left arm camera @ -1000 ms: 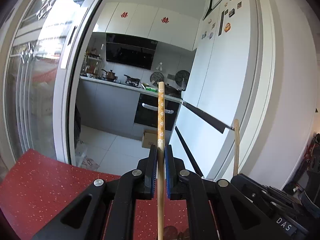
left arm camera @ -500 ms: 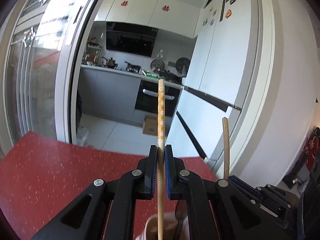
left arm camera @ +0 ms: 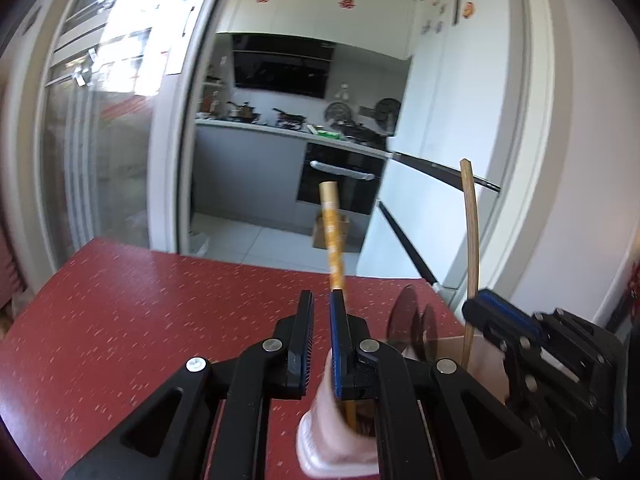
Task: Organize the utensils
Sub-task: 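Lower both chopsticks into the caddy and open both grippers, then move both tools back over the remaining utensils on the table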
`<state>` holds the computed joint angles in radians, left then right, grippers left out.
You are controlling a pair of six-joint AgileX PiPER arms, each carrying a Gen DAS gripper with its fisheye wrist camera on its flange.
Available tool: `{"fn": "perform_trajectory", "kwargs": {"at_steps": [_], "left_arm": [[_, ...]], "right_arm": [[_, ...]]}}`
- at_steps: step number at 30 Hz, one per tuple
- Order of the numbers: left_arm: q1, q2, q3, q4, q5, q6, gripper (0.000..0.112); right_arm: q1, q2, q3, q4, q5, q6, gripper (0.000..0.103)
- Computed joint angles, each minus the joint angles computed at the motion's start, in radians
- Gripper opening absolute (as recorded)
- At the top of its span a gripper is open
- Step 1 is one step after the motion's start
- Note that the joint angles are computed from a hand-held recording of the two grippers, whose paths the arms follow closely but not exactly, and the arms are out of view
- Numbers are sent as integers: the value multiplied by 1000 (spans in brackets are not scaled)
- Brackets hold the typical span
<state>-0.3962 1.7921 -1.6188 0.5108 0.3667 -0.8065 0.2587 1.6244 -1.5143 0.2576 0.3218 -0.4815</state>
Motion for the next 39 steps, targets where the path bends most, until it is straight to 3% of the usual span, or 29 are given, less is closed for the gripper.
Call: {"fn": "perform_trajectory", "kwargs": {"at_steps": [2,6,8,9,10,14,18,20,22,29,30,31,34,39], "left_arm": [[-7,-43,47,71,21,-95,37],[-22,-119,130,135,66,-177,37],[-29,-147,161,148,96,-195,37],[-34,-155,173,156,111,-205,37],[-44,-167,187,155,137,-208,37],[-74,-204,246,135,200,-198,37],[-90,-249,319,126,204,-211,37],[-92,-267,346,112,206,-204,38],[-96,-289,380,112,208,-211,38],[-100,-364,488,64,210,-209,38],[-102,-371,495,55,215,-203,65],[-111,-382,510,54,235,-213,103],[-159,-422,571,144,272,-319,103],[-197,-460,636,84,310,-301,103]], "right_arm": [[-7,36,-59,-21,56,30,6],[-57,121,-228,47,307,52,8],[-87,131,-271,90,390,74,21],[-100,125,-271,116,407,74,34],[-111,113,-264,138,419,73,42],[-137,49,-208,205,457,39,42],[-147,-21,-138,267,499,-7,41],[-148,-49,-106,305,529,-44,34],[-133,-66,-87,297,550,-53,26],[-92,-141,16,270,550,-16,26],[-92,-154,33,269,555,-5,26],[-94,-161,42,269,564,2,26],[-95,-200,94,256,588,37,27],[-99,-259,186,224,630,122,39]]}}
